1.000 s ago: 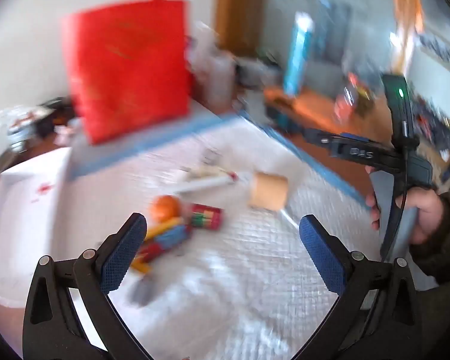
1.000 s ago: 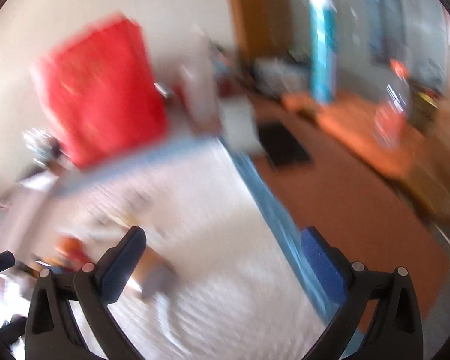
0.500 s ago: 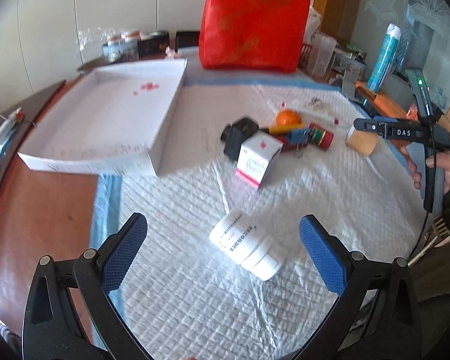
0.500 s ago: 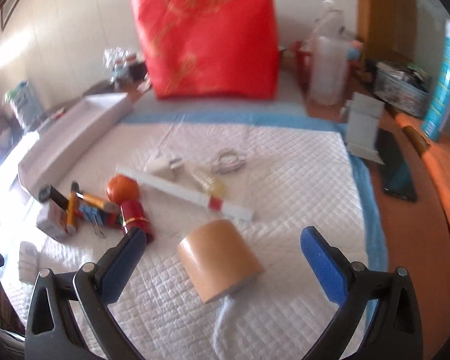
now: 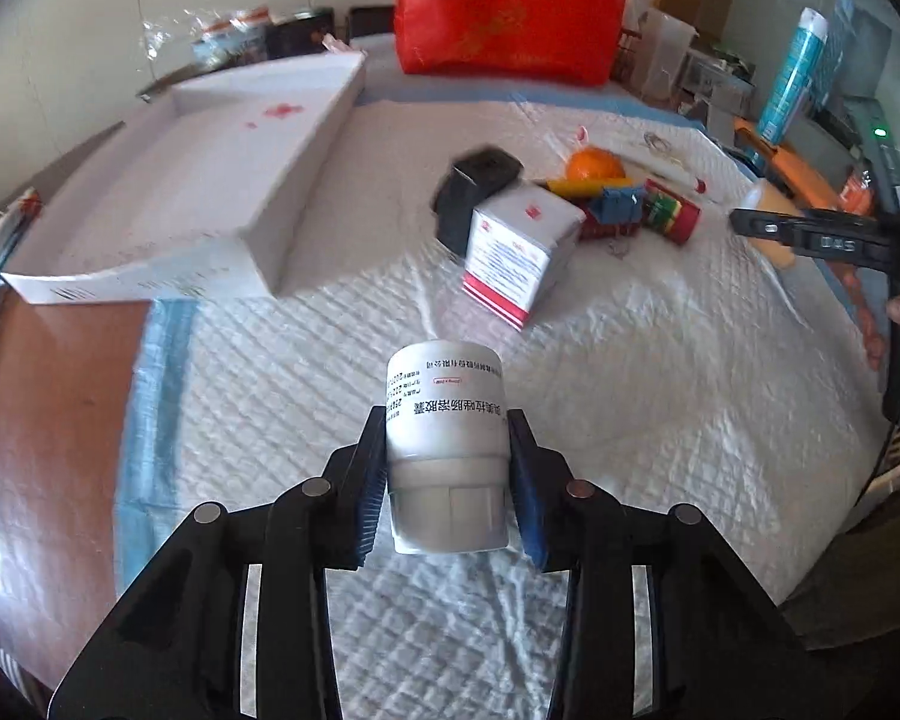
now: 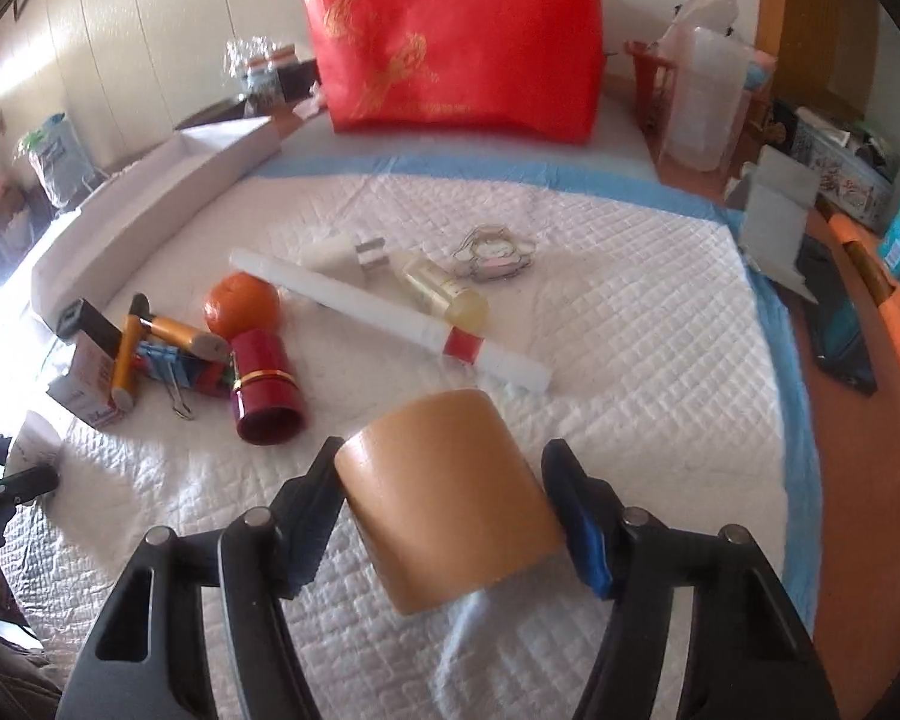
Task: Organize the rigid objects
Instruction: 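Carry both held objects into the white tray and open both tools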
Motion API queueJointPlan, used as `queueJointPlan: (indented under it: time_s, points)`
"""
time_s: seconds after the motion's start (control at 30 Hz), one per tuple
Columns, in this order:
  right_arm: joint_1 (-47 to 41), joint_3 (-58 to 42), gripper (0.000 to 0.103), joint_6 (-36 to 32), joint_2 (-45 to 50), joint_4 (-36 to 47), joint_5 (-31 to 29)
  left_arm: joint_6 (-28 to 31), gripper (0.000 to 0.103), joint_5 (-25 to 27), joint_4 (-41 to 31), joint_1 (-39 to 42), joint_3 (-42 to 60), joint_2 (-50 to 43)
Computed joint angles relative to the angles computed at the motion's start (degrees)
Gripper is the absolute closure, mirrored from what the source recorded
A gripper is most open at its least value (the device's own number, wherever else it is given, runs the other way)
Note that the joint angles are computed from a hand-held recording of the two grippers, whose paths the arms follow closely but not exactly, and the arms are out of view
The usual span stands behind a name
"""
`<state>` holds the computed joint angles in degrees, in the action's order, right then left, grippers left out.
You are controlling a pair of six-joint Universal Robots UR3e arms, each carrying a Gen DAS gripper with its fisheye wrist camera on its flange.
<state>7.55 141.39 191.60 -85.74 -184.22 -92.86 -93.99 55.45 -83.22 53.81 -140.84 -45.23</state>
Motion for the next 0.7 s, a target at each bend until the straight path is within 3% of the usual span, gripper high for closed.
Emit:
queueJointPlan:
  time_s: [0.03,0.13,0.27,0.37,0.53,0.57,0.63,0.7]
  points:
    - [-0.01,0.50,0.037,0.52,-1.41,-0.11,-0.17,-2.11,0.066,-0.03,-0.64,-0.60,2.47,-0.77]
    - [-1.63,3.09,0.037,1.86,-11.03,1.10,1.22,4.94,0.066,-5.94,-9.04,5.18,9.31,-2.16]
    - [-6.00,1.23,0.037,3.65,-28.08,9.15,7.48,1.78,0.066,-14.04,-17.11,5.58,29.86,-11.64]
    - [-3.48,-7.87,0.037,4.56,-31.68,11.91,5.77,-9.26,0.066,-20.92,-15.52,3.44,47.85,-21.01]
    - [4.91,-30.81,0.037,4.91,-26.05,13.13,-0.19,-34.04,0.066,-35.07,-8.53,2.04,77.85,-38.06]
    - [7.05,-36.81,0.037,4.27,-23.27,13.34,-1.15,-36.40,0.066,-38.15,-9.51,2.50,83.85,-41.08]
    - [11.57,-48.15,0.037,3.10,-16.66,14.29,-4.39,-37.97,0.066,-40.09,-13.00,3.03,95.17,-46.44]
    - [17.46,-60.13,0.037,0.87,-7.30,13.91,-9.51,-43.08,0.066,-38.12,-7.96,1.59,99.47,-50.25]
